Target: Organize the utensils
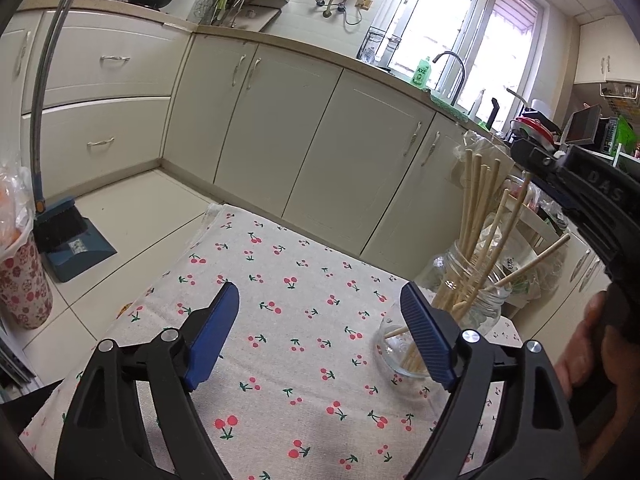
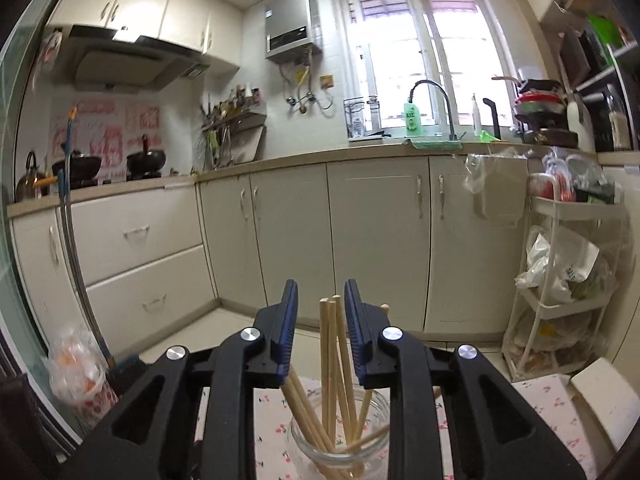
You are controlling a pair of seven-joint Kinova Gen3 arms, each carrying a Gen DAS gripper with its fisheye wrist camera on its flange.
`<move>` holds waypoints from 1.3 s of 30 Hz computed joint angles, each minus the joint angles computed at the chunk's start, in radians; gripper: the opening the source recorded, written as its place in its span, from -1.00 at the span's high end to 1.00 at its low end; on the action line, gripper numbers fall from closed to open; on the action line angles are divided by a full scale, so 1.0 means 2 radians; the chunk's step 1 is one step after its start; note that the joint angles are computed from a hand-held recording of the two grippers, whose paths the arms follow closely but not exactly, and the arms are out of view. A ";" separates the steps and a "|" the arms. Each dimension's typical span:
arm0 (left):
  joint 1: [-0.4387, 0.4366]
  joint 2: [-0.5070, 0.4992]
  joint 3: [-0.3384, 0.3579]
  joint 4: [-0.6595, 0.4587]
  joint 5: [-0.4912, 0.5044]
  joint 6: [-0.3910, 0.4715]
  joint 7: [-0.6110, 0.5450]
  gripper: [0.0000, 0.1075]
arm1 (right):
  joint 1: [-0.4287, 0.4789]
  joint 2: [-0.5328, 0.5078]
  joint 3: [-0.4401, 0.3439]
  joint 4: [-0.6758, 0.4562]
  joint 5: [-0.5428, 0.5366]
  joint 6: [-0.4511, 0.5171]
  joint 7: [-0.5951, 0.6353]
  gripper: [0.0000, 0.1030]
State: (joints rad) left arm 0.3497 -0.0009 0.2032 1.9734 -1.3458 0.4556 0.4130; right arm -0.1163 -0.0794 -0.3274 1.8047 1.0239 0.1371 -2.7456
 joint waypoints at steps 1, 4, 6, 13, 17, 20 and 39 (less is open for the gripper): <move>-0.003 -0.002 0.002 0.002 -0.005 -0.003 0.004 -0.50 | -0.022 -0.006 0.019 0.000 -0.020 0.008 0.020 0.42; -0.012 -0.004 0.012 -0.003 0.019 -0.003 -0.019 -0.53 | -0.091 -0.029 0.069 -0.002 -0.081 0.065 0.074 0.13; -0.039 -0.009 0.036 -0.003 0.035 -0.006 -0.045 -0.57 | -0.137 -0.047 0.101 0.000 -0.122 0.105 0.105 -0.21; 0.073 -0.013 -0.039 -0.042 0.158 0.081 -0.180 -0.60 | -0.189 -0.118 0.115 0.028 -0.264 0.248 0.183 -0.65; 0.165 -0.043 -0.077 -0.060 0.207 0.162 -0.262 -0.68 | -0.161 -0.158 0.093 0.039 -0.346 0.329 0.197 -0.72; 0.189 -0.075 -0.056 -0.073 0.235 0.223 -0.323 -0.75 | -0.106 -0.182 0.060 0.029 -0.407 0.390 0.214 -0.76; 0.136 -0.198 0.186 -0.233 0.343 0.556 -0.418 -0.77 | 0.083 -0.322 -0.021 -0.159 -0.589 0.693 0.323 -0.86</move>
State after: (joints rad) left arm 0.6212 -0.3973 0.5756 1.5084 -0.6595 1.5678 -0.4223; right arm 0.0491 -0.7228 -0.3687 1.4859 -0.1533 1.5224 -2.0989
